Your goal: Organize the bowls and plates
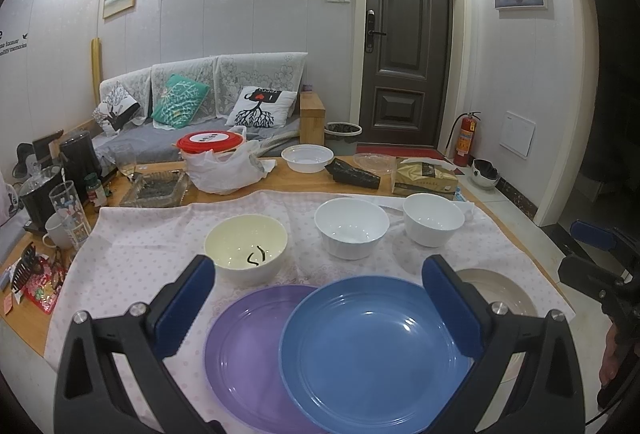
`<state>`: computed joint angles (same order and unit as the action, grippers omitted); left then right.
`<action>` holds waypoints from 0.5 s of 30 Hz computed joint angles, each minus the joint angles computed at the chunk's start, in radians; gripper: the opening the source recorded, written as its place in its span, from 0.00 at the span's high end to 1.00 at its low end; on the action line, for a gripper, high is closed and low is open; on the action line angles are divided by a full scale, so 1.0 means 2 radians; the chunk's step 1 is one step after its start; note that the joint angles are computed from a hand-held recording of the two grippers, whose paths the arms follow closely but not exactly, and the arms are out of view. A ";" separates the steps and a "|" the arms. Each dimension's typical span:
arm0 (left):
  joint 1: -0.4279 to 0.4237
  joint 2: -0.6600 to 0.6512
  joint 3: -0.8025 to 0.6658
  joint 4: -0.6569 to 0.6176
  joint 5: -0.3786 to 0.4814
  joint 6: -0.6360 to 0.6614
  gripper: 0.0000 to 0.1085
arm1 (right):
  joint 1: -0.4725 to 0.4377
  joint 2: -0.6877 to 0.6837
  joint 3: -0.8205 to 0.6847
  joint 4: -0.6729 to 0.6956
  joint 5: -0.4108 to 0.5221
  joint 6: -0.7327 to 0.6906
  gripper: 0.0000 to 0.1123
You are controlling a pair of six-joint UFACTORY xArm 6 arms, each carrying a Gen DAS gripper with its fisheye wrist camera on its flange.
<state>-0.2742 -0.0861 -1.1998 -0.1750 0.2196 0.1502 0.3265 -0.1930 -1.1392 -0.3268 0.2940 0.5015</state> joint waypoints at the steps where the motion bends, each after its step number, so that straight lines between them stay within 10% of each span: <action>1: 0.000 0.001 -0.001 0.000 0.000 0.000 0.06 | 0.000 0.000 0.000 -0.001 0.000 0.000 0.09; 15: 0.003 0.007 -0.009 -0.041 0.011 0.044 0.06 | -0.003 -0.006 0.005 -0.063 -0.004 0.051 0.10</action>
